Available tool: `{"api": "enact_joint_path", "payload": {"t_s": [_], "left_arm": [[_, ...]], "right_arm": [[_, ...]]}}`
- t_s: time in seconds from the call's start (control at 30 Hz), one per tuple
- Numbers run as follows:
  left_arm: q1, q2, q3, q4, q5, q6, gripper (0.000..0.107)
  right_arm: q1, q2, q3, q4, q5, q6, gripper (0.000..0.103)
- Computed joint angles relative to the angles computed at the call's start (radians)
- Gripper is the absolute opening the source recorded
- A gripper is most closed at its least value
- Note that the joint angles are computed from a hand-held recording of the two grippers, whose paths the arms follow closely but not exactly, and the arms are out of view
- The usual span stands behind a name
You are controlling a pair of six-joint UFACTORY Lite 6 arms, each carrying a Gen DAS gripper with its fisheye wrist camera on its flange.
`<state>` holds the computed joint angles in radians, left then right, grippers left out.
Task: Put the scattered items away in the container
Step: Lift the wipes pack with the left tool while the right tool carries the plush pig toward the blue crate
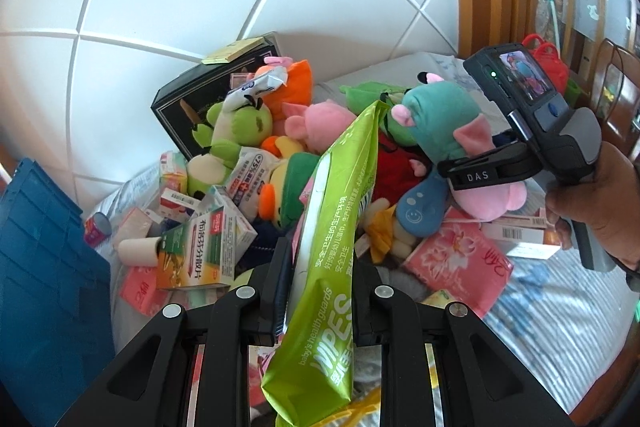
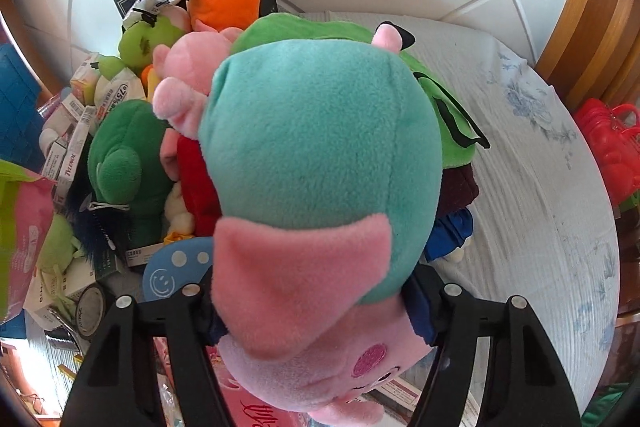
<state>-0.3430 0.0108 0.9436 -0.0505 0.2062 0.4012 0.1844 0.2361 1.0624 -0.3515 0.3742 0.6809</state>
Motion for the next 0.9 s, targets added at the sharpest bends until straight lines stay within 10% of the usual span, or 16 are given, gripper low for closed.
{"api": "enact_joint_path", "payload": {"t_s": [0.9], "left_arm": [[-0.232, -0.412, -0.124, 0.558, 0.238, -0.748, 0.022]], "right_arm": [[0.084, -0.699, -0.129, 0.142, 0.379, -0.217, 0.068]]}}
